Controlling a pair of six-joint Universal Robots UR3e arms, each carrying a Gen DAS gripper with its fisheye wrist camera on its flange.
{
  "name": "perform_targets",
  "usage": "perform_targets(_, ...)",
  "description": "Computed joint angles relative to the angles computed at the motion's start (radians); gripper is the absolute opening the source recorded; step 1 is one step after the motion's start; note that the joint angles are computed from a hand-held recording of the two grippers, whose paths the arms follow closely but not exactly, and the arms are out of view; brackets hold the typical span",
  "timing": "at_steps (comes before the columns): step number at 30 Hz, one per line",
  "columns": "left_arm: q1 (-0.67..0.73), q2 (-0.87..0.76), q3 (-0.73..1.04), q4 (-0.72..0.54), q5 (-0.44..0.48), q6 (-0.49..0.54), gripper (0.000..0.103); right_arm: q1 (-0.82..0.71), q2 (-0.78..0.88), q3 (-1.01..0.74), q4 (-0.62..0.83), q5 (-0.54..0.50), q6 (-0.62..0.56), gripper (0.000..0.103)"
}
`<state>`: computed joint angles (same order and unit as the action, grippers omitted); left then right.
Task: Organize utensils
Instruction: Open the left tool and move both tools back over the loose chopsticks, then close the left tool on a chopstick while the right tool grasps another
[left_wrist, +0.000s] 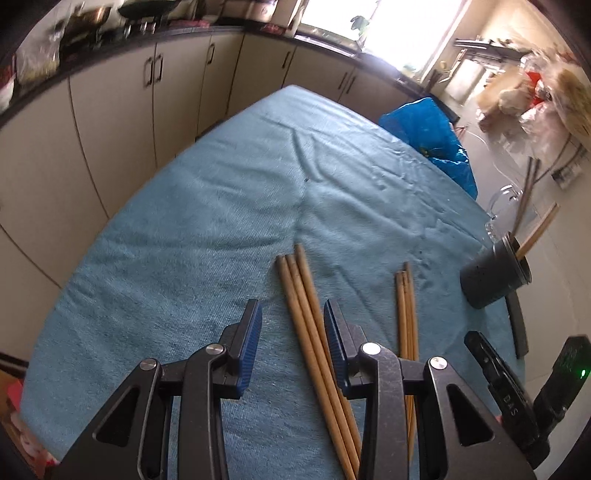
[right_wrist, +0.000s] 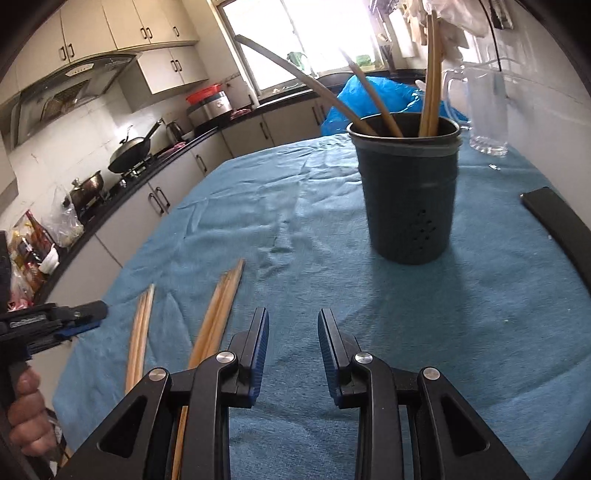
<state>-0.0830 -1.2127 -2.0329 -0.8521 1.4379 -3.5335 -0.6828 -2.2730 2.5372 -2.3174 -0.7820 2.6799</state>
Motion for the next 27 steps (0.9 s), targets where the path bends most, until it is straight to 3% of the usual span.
perform_targets(6, 0.032, -0.056, 0.012, -0.007, -0.049, -0.011, 0.033, -0.063, 0.029, -0.01, 0.1, 0.053, -0.055, 0.03)
perform_targets(10, 0.019, -0.108, 0.039, -0.002, -0.024, -0.029, 0.031, -0.07, 0.002, -0.006, 0.119, 0.07, -0.068, 0.03)
perform_targets(15, -0.024, -0.181, 0.1, -0.024, 0.044, -0.048, 0.019, -0.085, -0.022, -0.014, 0.173, 0.081, -0.093, 0.03)
perform_targets(23, -0.023, -0.221, 0.155, -0.073, 0.042, -0.058, 0.018, -0.083, -0.017, -0.019, 0.178, 0.084, -0.099, 0.03)
perform_targets(27, -0.079, -0.314, 0.281, -0.153, 0.12, -0.063, 0.018, -0.075, -0.012, -0.02, 0.17, 0.08, -0.09, 0.03)
